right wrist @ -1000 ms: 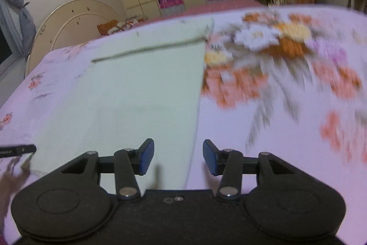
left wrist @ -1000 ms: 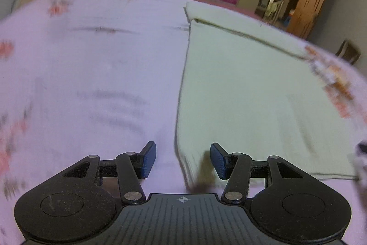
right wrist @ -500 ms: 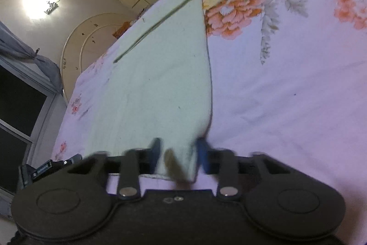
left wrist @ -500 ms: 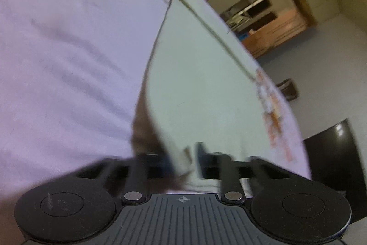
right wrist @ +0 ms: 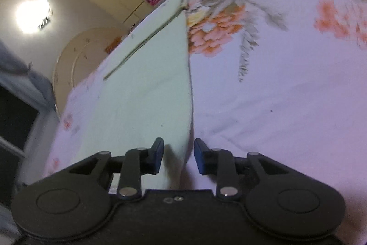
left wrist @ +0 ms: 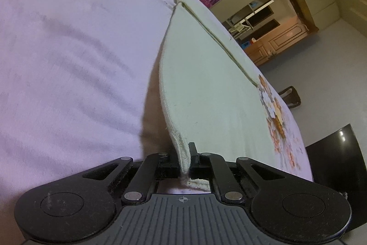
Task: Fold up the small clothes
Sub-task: 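Lift the hem with both tools and fold it toward the collar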
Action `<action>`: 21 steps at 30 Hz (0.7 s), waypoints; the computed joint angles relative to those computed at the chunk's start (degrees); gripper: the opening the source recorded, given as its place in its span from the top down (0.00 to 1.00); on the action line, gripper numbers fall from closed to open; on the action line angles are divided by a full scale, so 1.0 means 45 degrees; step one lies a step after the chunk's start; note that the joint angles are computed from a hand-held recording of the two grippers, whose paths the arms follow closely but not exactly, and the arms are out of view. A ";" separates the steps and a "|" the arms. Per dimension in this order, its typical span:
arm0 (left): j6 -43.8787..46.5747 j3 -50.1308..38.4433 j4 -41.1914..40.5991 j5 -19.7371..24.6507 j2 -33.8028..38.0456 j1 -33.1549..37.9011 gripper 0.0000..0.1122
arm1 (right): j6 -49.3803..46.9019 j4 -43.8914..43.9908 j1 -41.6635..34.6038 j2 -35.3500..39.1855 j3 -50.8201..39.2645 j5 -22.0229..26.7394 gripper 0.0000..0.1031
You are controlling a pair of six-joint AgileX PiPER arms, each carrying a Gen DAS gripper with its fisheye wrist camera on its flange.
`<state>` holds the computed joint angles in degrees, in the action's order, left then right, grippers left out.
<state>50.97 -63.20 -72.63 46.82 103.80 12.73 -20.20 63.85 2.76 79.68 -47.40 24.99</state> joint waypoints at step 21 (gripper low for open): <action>0.0959 0.0490 -0.1087 -0.0473 0.0052 -0.0158 0.95 | -0.3312 0.2155 -0.1337 -0.0119 0.0624 0.2831 0.79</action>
<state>55.29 -60.99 -77.52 44.69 104.04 12.02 -35.11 73.55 -3.25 79.15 -44.59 37.73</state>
